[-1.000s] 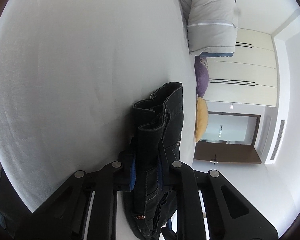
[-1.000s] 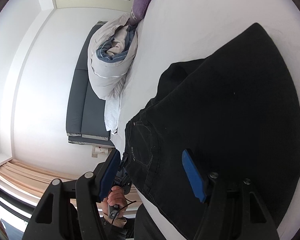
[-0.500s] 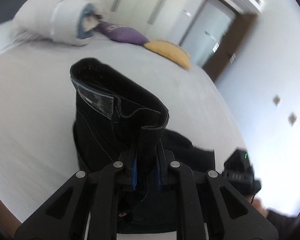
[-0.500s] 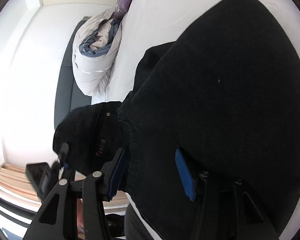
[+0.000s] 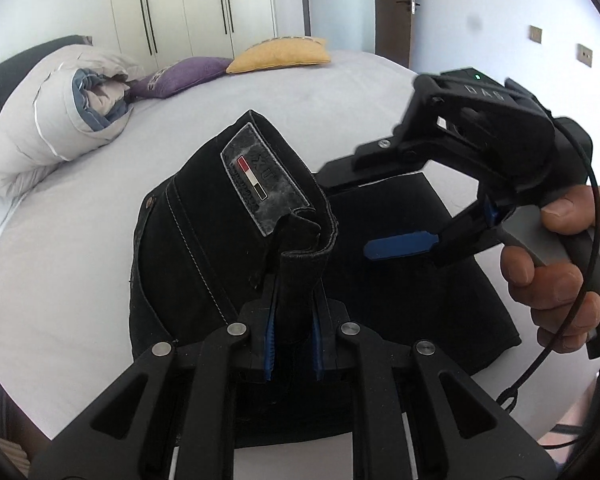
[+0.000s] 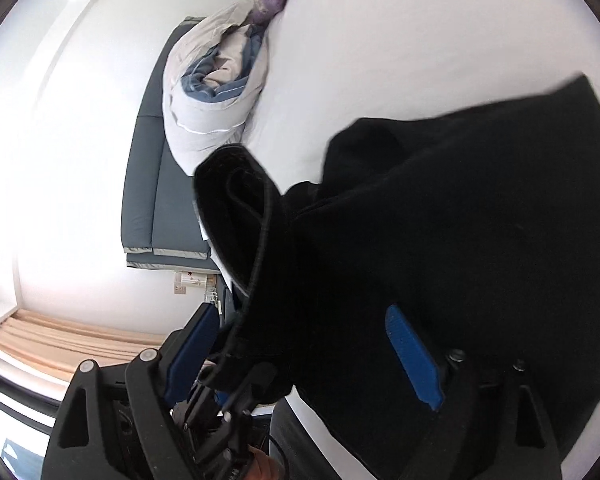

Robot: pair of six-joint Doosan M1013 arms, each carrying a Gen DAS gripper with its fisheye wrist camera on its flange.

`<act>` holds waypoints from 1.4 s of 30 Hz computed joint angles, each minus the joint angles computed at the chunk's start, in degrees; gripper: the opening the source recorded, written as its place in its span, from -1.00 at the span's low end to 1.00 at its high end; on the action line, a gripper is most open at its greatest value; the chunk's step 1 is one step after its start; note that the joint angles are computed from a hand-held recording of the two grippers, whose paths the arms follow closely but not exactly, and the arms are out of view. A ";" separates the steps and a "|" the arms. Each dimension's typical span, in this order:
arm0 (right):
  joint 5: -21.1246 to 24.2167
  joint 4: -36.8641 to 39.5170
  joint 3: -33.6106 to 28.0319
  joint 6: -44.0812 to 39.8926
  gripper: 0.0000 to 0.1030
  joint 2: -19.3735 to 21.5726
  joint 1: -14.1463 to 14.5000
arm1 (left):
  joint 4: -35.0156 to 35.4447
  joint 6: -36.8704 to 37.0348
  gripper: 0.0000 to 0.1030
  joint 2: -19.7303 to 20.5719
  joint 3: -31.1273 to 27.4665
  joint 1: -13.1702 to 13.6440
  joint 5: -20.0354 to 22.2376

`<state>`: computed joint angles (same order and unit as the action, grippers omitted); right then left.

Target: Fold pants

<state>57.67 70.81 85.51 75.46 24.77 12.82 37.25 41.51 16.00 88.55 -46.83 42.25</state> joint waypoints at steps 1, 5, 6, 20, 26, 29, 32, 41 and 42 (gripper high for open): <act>0.04 0.14 -0.56 -0.63 0.72 0.16 0.20 | 0.29 0.99 -0.76 0.59 -0.89 0.06 0.46; -0.26 -2.50 -3.39 -0.11 0.71 1.10 0.85 | 2.85 1.71 -0.77 0.59 -0.39 -1.45 1.23; 0.01 -4.74 -4.59 1.48 0.71 1.55 1.07 | 3.42 1.98 -0.76 0.62 -0.30 -1.90 1.39; -2.19 -14.31 1.19 2.63 -0.67 -4.39 -2.02 | -0.60 13.01 -0.77 3.26 -3.99 -4.63 -1.04; -2.96 -13.18 4.07 1.04 -0.68 -5.97 -3.93 | -3.43 16.14 -0.76 5.08 -5.54 -5.00 -1.24; -3.47 -12.68 4.21 1.07 -0.68 -5.69 -4.20 | -4.10 16.36 -0.76 5.95 -6.09 -5.02 -1.12; -3.78 -13.39 5.15 1.72 -0.68 -5.59 -4.67 | -4.59 17.94 -0.76 7.16 -6.50 -5.30 -0.40; -4.15 -11.38 8.31 0.72 -0.23 -6.68 -6.89 | -14.07 21.39 0.25 5.76 -3.34 -3.70 -4.68; -4.64 -13.28 8.07 2.37 -0.17 -7.11 -7.03 | -14.44 20.52 0.42 4.52 -2.32 -3.38 -6.43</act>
<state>53.03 57.53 93.58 77.83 17.66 5.79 22.81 62.04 20.52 86.24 -50.21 35.82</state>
